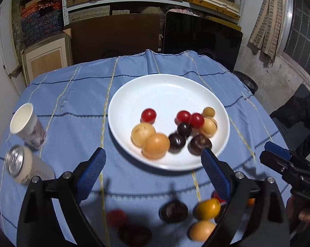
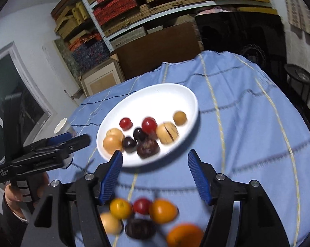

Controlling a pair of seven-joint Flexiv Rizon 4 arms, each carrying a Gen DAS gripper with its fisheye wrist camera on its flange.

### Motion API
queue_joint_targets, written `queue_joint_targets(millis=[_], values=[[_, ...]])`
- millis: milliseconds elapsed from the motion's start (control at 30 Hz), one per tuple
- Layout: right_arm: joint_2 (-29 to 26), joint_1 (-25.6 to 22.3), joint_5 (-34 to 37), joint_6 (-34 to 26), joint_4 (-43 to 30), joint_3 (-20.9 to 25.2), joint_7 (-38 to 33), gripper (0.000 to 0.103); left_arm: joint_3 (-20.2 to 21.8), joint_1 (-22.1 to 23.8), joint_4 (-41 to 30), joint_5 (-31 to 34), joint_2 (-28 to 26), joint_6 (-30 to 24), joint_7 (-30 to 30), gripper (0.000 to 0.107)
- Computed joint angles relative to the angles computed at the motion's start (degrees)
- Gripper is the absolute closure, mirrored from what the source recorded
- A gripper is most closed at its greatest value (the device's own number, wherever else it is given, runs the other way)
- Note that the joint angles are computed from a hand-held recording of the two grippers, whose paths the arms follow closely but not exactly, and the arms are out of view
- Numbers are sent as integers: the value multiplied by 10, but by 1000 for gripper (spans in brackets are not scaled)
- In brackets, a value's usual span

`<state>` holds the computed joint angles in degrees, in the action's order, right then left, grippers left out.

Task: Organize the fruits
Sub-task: 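Carry both cherry tomatoes onto the white plate and open both tools, then grasp a mandarin with the left tool while the right tool grasps a larger orange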

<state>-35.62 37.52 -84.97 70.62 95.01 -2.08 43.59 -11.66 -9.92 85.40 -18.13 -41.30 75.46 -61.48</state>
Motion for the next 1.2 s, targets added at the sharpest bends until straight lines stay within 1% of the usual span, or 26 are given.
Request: queue_joint_targets(millis=[33,100,200,333,400,467,567,767,867,1000,1133,1200], values=[[8,3,-13,0,13,-1,25,34,-11,9,24,-3,12,11,9,14],[16,4,-36,-1,29,6,60,34,-19,19,70,-1,36,34,21,14],[23,3,-44,-15,45,22,73,34,-38,39,131,-4,67,66,43,13],[29,10,-37,-31,59,40,65,34,-48,56,191,-12,99,78,53,12],[31,17,-33,-39,63,46,52,33,-62,71,221,-21,113,84,65,12],[32,23,-27,-44,68,51,46,31,-73,84,250,-29,123,100,74,12],[29,26,-33,-32,73,53,58,30,-112,121,301,-46,142,114,97,12],[19,34,-25,-19,72,56,58,30,-146,159,370,-54,170,137,125,12],[18,38,-26,-12,72,54,58,30,-150,170,395,-60,183,135,125,12],[16,42,-25,-8,71,54,52,30,-202,218,434,-83,198,138,146,12],[13,46,-23,-4,72,53,53,30,-244,252,461,-89,205,150,161,12],[12,47,-21,-2,72,54,52,30,-253,259,466,-85,208,147,162,12]])
